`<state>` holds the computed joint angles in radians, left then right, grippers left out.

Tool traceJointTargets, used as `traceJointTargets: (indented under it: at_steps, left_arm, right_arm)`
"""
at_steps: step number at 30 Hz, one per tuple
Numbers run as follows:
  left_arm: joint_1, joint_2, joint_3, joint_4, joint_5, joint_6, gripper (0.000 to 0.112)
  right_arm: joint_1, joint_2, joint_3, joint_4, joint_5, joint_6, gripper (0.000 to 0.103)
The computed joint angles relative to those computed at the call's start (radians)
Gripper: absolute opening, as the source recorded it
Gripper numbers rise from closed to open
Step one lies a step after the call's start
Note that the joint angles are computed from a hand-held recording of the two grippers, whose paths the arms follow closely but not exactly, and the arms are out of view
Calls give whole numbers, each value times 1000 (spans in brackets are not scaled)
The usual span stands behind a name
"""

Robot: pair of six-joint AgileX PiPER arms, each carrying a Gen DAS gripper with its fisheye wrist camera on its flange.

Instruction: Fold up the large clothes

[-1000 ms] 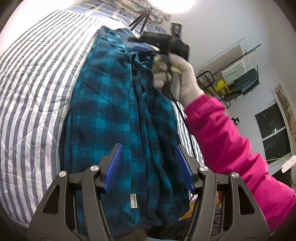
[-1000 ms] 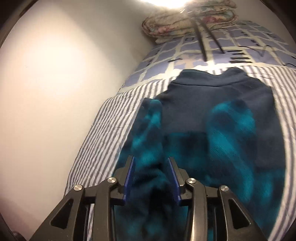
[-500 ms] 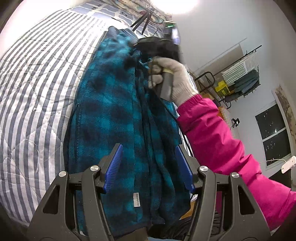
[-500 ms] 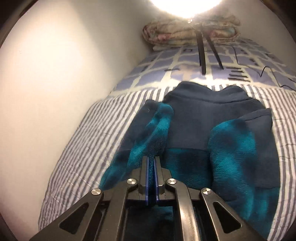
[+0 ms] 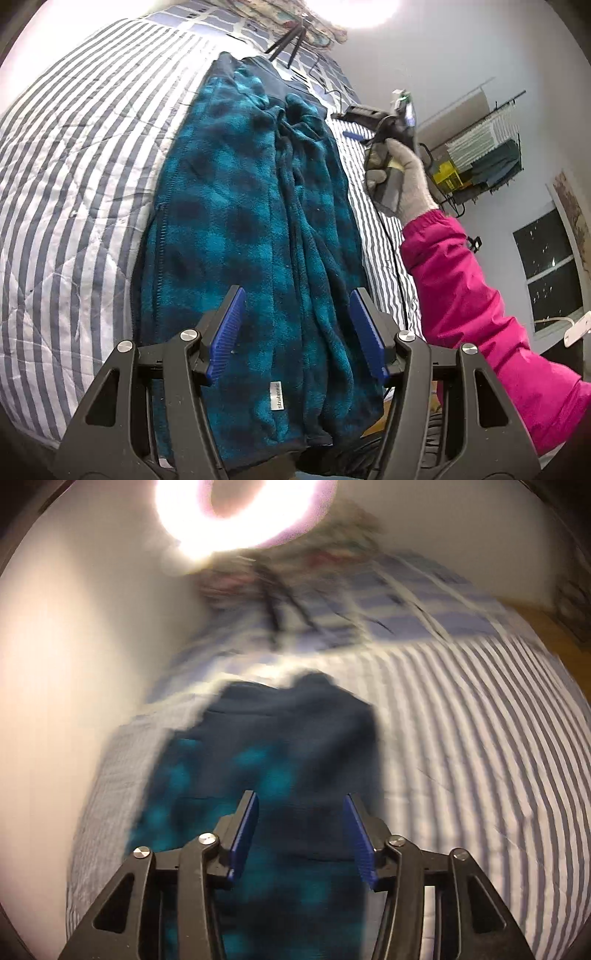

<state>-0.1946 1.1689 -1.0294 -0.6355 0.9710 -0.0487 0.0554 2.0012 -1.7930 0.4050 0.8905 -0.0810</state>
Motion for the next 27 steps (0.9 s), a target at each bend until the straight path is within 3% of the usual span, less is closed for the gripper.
traceJointTargets:
  at_steps: [3, 5, 9, 11, 14, 16, 18, 20, 21, 23, 27]
  left_arm:
    - [-32, 17, -9, 21, -16, -17, 60]
    - [-40, 30, -11, 21, -21, -22, 60]
    - [-54, 39, -13, 35, -30, -35, 60]
    - [-55, 41, -11, 35, -35, -33, 60]
    - [-60, 47, -14, 40, -33, -39, 60]
    - [-64, 39, -18, 55, -32, -55, 60]
    - [-62, 21, -20, 70, -34, -69, 60]
    - [-50, 4, -18, 70, -33, -69, 60]
    - [-44, -3, -17, 66, -31, -65, 60]
    - [-38, -9, -16, 61, -29, -58, 60]
    - [-59, -29, -21, 100, -32, -78, 60]
  right_arm:
    - [-36, 49, 9, 100, 15, -61, 51]
    - [-41, 70, -6, 132, 44, -78, 7]
    - [-39, -21, 43, 7, -55, -55, 4]
    - [-40, 1, 20, -11, -48, -42, 4]
    - [29, 52, -20, -202, -38, 50, 5]
    - [68, 54, -19, -292, -35, 89, 14]
    - [68, -20, 64, -287, -88, 105, 21]
    - [53, -149, 217, -145, -197, -12, 21]
    - [46, -191, 262, -65, -210, -90, 21]
    - [65, -240, 306, 11, -207, -192, 21]
    - [143, -169, 242, -53, -147, -125, 21]
